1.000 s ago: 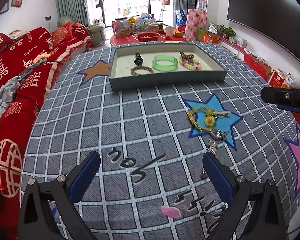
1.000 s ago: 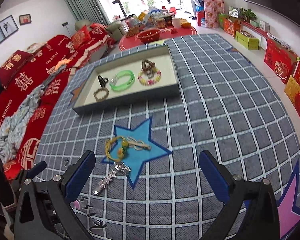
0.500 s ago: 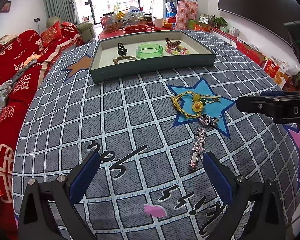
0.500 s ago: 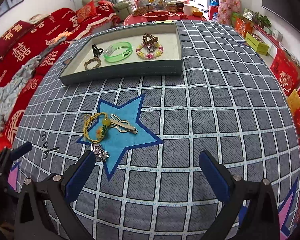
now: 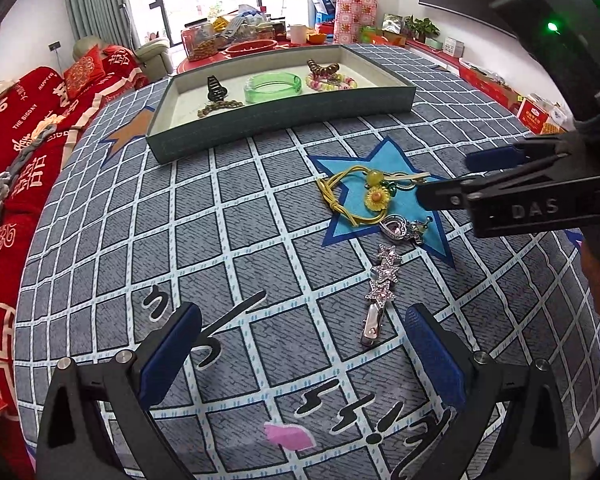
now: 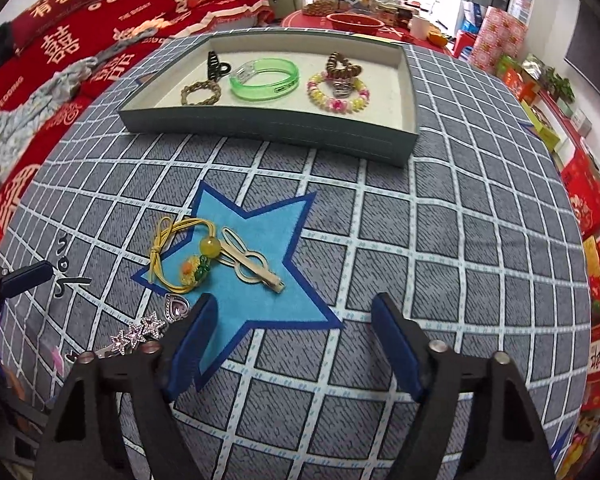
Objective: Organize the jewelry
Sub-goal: 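Move the left tool to the silver star hairpin while the right tool approaches the cream bow clip, then grasp the star hairpin with the left tool while the right tool grasps the bow clip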
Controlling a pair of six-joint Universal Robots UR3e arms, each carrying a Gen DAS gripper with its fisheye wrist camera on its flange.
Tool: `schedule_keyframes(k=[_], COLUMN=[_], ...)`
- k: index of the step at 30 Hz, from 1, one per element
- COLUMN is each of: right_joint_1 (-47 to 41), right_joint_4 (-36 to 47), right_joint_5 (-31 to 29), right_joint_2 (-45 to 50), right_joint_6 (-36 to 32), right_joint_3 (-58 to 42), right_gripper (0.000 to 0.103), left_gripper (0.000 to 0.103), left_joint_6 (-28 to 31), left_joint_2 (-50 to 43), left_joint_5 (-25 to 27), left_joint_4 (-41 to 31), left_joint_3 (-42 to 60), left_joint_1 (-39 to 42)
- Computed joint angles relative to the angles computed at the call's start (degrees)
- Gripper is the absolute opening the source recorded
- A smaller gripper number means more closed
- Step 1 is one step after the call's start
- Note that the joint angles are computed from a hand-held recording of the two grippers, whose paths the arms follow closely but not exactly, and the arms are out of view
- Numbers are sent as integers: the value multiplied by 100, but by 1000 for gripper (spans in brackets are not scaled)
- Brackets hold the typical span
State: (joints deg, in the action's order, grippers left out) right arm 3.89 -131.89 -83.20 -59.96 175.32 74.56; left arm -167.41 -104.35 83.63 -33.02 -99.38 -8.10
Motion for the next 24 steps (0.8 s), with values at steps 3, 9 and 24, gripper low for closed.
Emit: schedule_keyframes(k=[3, 9, 24], right_joint_1=[72, 181, 303], right_joint_4=[154, 301, 596], right_joint_5=[-31, -102, 11], right_joint_2=[229, 517, 541], right_joint_6=[-155, -330, -578], right_joint_3=[-333, -745, -975], right_gripper=[75, 66, 18], left_gripper=[103, 98, 45], left_joint_6=[4, -15, 248], left_joint_2=[-68, -295, -184], left_joint_5=[-1, 13, -290], left_joint_4=[-14, -202, -401], left_joint_3=[68, 333, 362], left_joint_1=[-34, -98, -197])
